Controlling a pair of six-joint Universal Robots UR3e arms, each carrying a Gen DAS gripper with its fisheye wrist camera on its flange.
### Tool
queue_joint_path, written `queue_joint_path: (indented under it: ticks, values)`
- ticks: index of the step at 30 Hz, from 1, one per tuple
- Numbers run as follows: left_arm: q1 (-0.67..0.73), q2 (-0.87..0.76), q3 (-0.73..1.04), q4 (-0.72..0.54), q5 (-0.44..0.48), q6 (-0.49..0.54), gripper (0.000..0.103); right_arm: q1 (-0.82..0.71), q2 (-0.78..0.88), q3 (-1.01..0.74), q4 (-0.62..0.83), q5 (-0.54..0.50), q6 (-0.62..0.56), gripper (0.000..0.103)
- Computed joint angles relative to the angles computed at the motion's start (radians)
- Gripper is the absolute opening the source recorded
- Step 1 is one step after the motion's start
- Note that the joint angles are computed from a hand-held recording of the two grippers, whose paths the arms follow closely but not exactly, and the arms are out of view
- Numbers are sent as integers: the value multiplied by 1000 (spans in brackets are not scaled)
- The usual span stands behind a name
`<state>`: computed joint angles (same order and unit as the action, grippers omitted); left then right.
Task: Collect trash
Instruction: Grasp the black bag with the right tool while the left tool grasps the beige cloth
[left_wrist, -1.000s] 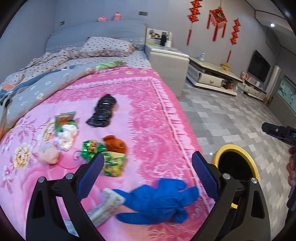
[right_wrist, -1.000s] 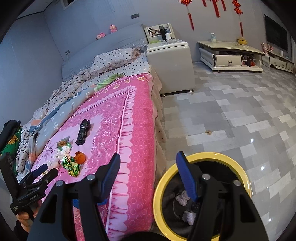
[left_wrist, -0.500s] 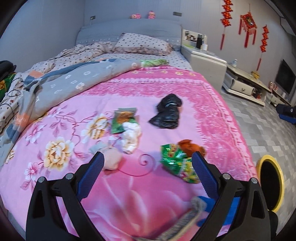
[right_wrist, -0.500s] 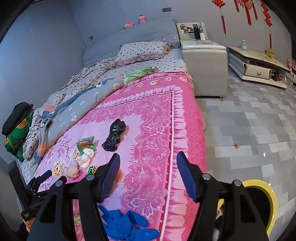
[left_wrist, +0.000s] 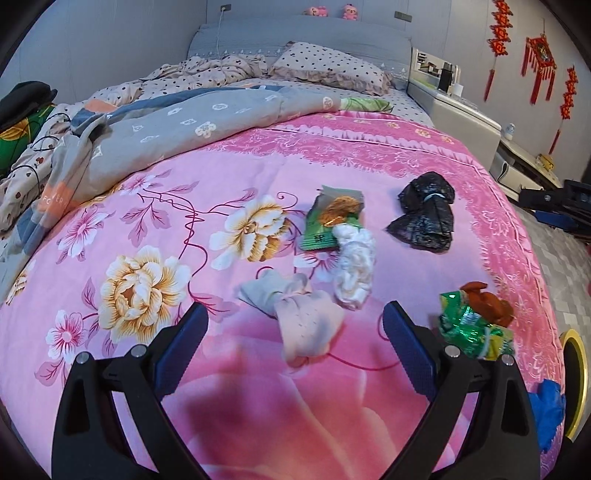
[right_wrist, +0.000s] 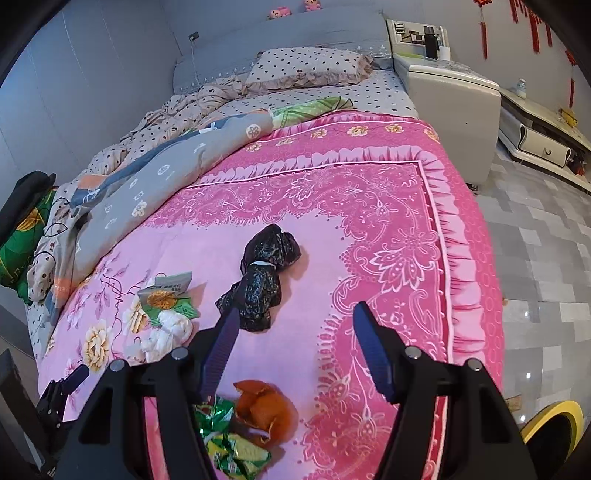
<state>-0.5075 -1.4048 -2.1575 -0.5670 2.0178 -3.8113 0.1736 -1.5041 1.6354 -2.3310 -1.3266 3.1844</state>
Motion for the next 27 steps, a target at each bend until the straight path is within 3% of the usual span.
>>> queue_joint_path:
  ticks: [4,17,23,27]
  values:
    - [61,-5,-45,53,-63,22,91,54,165,-120,-27,-43,43,61]
    - [95,-112,-56,165,-105,88,90,175,550,-498,41,-192,93,61]
    - [90,-151,-44,194,-124,118,70,206,617,-577,49,-214,81,60]
    - [82,-173,-30,190,-118,122,41,232,667,-640,84,-226,64,40]
